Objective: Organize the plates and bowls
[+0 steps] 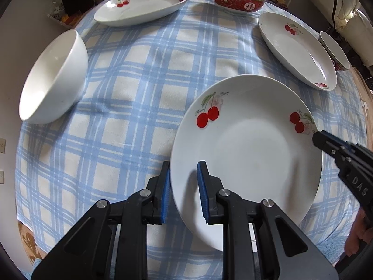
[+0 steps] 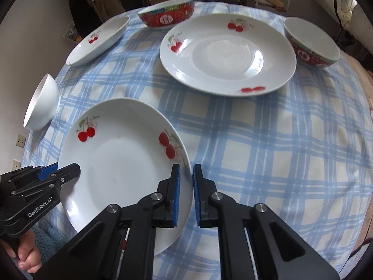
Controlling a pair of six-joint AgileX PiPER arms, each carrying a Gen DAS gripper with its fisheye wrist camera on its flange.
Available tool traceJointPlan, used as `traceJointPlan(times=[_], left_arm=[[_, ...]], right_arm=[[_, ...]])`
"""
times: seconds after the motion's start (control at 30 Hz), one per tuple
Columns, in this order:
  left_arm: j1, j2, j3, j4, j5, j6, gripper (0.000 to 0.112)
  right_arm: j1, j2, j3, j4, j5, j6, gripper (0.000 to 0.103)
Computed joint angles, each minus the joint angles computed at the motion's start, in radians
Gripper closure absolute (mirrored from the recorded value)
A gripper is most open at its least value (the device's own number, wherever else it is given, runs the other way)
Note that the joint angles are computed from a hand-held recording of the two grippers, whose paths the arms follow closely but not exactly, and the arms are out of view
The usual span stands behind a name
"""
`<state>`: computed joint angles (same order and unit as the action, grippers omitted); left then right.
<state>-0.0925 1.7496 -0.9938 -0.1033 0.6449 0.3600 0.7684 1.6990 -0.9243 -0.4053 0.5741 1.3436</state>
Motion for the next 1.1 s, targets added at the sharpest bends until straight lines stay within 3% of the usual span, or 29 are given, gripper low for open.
traceJointPlan(times=[0.2, 0.27, 0.33, 0.47, 0.63, 0.8, 1.1], left_arm=[[-0.04, -0.067, 0.04, 0.083, -0.03, -0.086, 0.088], [-0.036, -0.087, 0.035, 0.074, -0.025, -0.084, 0.083], [-0.03, -0.088, 0.007, 0.085, -0.008, -0.094, 0.065], [-0.056, -0.1, -0.028, 0.166, 0.004, -0.161, 0.055], [-0.069, -0.071, -0.135, 0.193, 0.052, -0.188, 0.027], [-0.116, -0.009, -0.286, 0.201, 0.106, -0.22, 0.022], [-0.182, 0.183, -0.592, 0.166, 0.201, -0.275, 0.02]], right_arm=[[0.017, -0.07, 0.025, -0.071, 0.044, 0.082, 0.091], [0.014, -0.096, 0.036, -0.078, 0.056, 0.089, 0.091], [0.0, -0.089, 0.005, -0.08, 0.076, 0.073, 0.091], [-0.042, -0.122, -0.016, -0.06, 0.126, 0.001, 0.087], [-0.109, -0.157, -0.042, -0.051, 0.183, -0.103, 0.04], [-0.22, -0.192, -0.053, -0.025, 0.188, -0.175, 0.006], [-0.402, -0.169, -0.091, 0.064, 0.155, -0.373, 0.004]])
